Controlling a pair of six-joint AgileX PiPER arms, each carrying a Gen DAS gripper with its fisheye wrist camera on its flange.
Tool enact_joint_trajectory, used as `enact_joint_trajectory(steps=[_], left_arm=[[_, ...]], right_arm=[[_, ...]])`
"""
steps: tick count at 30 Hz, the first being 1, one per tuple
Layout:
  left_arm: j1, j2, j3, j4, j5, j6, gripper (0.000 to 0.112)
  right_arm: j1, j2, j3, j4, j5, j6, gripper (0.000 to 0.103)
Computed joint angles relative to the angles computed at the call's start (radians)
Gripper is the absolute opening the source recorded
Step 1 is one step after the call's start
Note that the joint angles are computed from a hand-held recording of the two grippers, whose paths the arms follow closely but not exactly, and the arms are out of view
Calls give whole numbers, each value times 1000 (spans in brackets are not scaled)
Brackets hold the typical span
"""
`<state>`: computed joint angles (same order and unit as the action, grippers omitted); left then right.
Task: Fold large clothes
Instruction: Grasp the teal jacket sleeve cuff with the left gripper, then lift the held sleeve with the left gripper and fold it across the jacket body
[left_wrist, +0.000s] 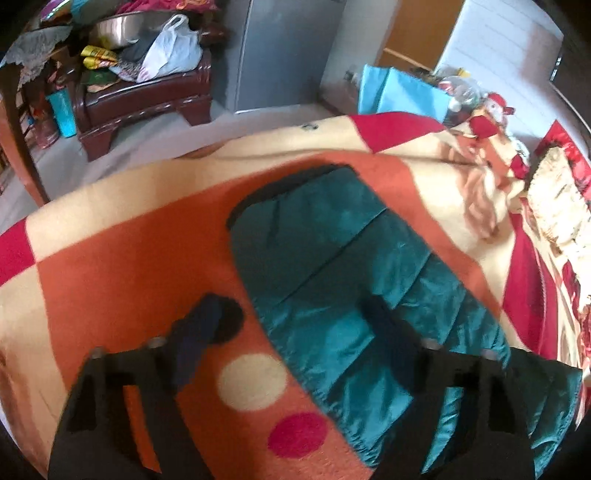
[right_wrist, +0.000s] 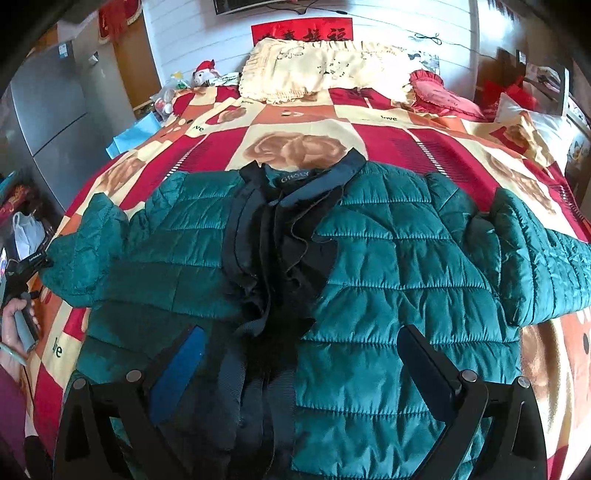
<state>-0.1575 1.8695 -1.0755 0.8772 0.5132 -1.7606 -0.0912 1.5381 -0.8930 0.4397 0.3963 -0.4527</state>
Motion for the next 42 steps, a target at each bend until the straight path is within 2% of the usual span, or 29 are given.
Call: enact_joint_trajectory(steps=[2,3,4,5,7,12,19,25,29,33,36,40,42], left_arm=[[4,6,-18,-34,-16,69,45],[1,6,-26,-44,-11,88,39],[-1,0,-28,-50,-10,103,26],[-3,-10,-23,-52,-15,109,20],[-17,-56,14,-17,-29,66,16],[-111,-192,82,62,17,-14,15],[-329,-328,39,70,182,41,12],[-509,-339,-83,67,282,108,12],[-614,-288,-199,56,340,172,12],[-661,-228,-271,49,378,193,12],[-634,-226,-238,18,336,155,13],[-469,-281,-56,-116,79,104,13],[-376,-291,20,-190,4,104,13]], right_arm=[[0,10,-1,5,2,-1,103],[-1,14,0,12,3,-7,103],[-2,15,1,20,3,-13,103],[-4,16,3,25,5,-17,103],[-8,14,4,36,9,-24,103],[-23,-16,19,66,17,-52,103],[-54,-75,46,81,42,-75,103],[-103,-119,68,105,73,-114,103],[-146,-159,87,147,97,-168,103],[-189,-187,104,176,121,-214,103],[-225,-205,115,210,147,-261,103],[-255,-212,125,234,163,-296,103],[-260,-205,123,237,168,-294,103]])
